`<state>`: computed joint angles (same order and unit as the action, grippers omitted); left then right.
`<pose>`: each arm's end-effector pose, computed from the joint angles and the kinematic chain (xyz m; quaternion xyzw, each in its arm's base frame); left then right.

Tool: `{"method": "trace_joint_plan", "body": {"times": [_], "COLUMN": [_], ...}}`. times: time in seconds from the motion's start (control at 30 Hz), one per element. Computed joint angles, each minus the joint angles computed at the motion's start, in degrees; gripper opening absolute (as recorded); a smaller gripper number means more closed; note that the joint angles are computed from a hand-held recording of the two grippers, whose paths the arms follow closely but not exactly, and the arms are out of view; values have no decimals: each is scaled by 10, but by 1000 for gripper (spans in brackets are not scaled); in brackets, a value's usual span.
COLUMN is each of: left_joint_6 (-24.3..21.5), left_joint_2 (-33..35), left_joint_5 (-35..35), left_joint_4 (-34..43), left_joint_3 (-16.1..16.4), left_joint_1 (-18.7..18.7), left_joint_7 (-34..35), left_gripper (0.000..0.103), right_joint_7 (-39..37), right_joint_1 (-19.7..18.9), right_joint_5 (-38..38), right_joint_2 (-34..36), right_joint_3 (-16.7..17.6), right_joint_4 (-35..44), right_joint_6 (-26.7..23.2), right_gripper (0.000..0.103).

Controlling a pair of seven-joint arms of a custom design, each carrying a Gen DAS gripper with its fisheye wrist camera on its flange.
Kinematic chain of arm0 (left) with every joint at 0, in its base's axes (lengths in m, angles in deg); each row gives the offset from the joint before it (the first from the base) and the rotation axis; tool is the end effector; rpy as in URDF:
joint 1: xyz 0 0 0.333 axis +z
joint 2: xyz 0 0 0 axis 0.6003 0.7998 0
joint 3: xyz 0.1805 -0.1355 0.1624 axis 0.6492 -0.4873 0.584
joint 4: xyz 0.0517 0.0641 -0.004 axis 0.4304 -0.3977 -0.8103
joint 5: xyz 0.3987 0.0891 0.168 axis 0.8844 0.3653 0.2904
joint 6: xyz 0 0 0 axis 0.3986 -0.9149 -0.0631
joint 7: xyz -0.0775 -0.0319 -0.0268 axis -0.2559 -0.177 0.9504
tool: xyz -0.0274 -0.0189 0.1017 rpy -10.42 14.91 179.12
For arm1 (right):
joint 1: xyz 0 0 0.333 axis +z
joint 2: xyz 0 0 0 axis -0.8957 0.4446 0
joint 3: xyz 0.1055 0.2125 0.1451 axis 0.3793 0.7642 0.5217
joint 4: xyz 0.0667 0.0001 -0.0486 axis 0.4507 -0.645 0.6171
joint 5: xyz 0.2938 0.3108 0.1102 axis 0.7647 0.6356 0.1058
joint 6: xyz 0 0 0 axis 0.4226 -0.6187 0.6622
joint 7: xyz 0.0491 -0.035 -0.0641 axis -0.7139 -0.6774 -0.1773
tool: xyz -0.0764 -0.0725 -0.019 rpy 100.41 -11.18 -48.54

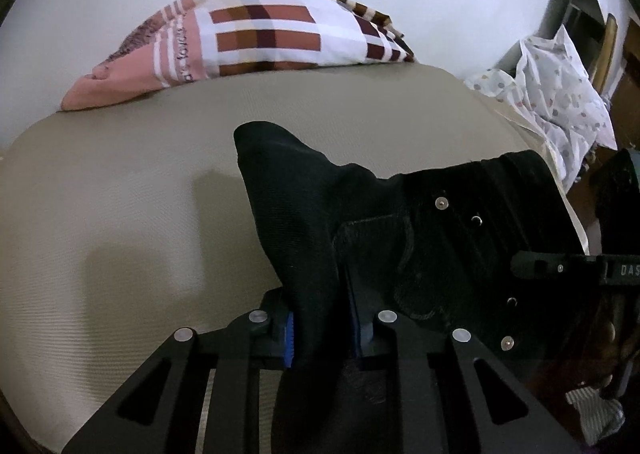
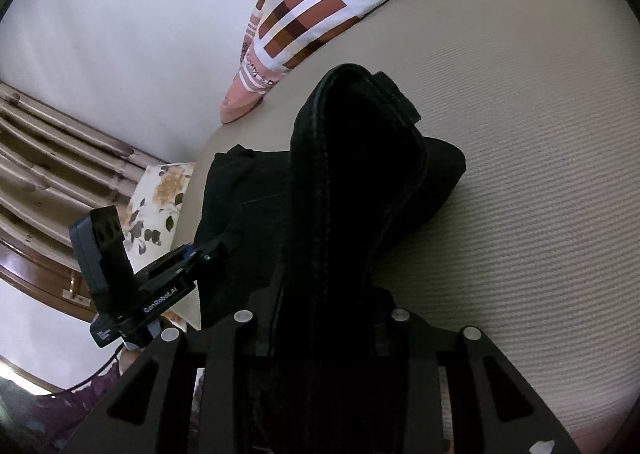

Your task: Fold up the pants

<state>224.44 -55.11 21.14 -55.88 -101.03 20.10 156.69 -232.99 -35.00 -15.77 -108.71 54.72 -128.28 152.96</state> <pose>0.5425 -0.3379 0.4781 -0.2713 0.9102 -0.3127 0.0136 0.3238 0.2545 0.4726 -0.3527 0.8383 -0.0271 0.4148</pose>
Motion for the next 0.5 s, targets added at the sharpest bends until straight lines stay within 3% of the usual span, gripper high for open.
{"method": "trace_joint_plan", "body": {"times": [0.5], "left_joint_6": [21], "left_joint_2": [1], "left_joint_5": [-1], "left_joint_4": [14], "left_joint_3": [15], "left_joint_1": [22], "left_joint_7": [-7], "left_gripper": [21], "right_joint_7": [-29], "right_joint_1": [-22], "right_joint_5": [-15], "right_joint_2": [130], "right_joint_3": [-4], "right_joint_4": [92], "right_joint_6": [72], "right_gripper": [29]}}
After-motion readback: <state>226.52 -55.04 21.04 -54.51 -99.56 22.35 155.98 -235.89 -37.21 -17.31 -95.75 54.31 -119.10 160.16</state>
